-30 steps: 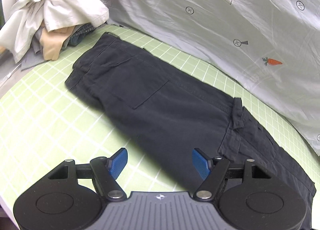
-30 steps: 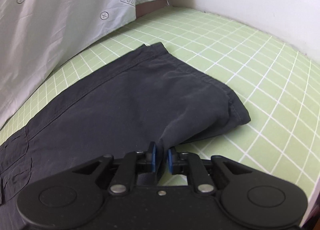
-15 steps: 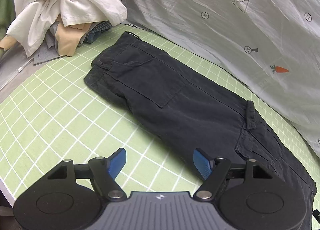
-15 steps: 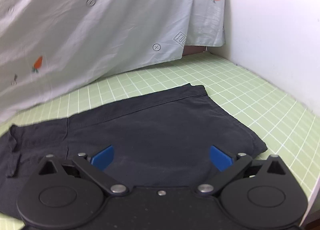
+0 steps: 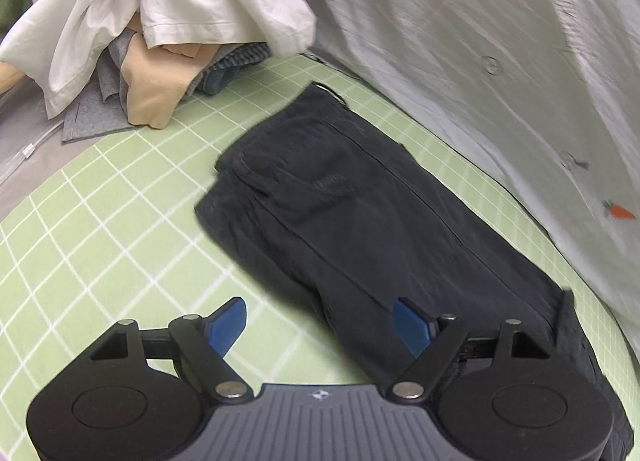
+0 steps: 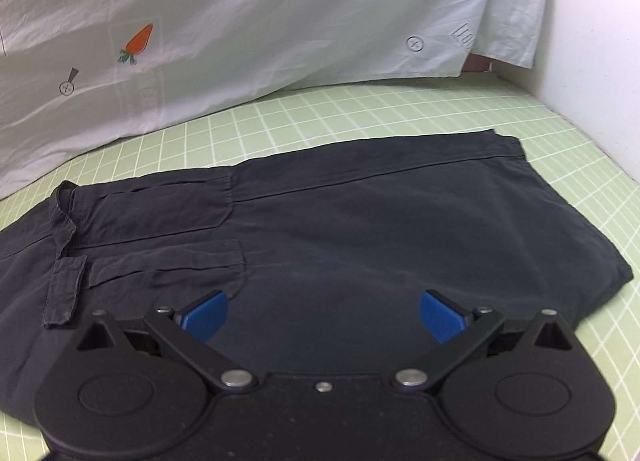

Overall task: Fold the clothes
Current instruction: 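Grasp the trouser waistband with the left gripper, then lift the waistband with the left gripper and fold it over the trousers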

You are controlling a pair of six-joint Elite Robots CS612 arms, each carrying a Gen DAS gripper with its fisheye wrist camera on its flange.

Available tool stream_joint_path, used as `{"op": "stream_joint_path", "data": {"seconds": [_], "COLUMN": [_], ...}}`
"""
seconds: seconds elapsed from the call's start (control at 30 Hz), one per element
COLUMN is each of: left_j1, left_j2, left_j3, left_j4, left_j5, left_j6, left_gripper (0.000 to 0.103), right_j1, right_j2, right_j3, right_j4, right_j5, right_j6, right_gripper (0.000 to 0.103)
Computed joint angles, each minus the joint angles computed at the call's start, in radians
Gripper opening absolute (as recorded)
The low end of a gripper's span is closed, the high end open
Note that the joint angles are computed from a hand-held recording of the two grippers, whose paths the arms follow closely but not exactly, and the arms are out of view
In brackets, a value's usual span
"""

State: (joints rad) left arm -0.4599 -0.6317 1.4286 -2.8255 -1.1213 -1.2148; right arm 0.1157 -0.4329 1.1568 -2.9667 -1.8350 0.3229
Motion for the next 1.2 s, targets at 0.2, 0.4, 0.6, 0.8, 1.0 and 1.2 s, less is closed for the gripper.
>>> {"op": "stream_joint_path", "data": {"seconds": [0.2, 0.4, 0.6, 0.8, 1.0, 1.2], "left_j1": [0.067, 0.112, 0.121, 0.112, 0.083, 0.033], "left_j2": [0.049, 0.093, 0.115, 0.114, 0.090, 0.062], "left_j3": [-0.066, -0.109, -0.116, -0.095, -0.087, -0.085], "left_j4": [0.020, -0.010, -0.084, -0.178, -0.209, -0.285], "left_j5": [-0.029, -0.050, -0.075, -0.067, -0.007, 0.040], "left_j6": [0.054, 0.061, 0.067, 0.044, 0.173, 0.281], "left_gripper": [0.083, 0.084, 0.076, 0.041, 0.032, 0.030], "right_j1": [0.021, 0.035, 0.045, 0.048, 0.044, 0.020], "right_j2": [0.029, 0.051, 0.069, 0.079, 0.062, 0.016], "right_j3": [-0.090, -0.163, -0.220, -0.245, -0.202, -0.093], "right_j4": [0.121, 0.255, 0.329, 0.346, 0.271, 0.138], "right_j5": [-0.045, -0.085, -0.103, -0.081, -0.042, -0.005], "right_j6": [-0.036, -0.037, -0.078, -0.103, -0.112, -0.058], "right_gripper": [0.103, 0.103, 0.103, 0.103, 0.103, 0.103]}}
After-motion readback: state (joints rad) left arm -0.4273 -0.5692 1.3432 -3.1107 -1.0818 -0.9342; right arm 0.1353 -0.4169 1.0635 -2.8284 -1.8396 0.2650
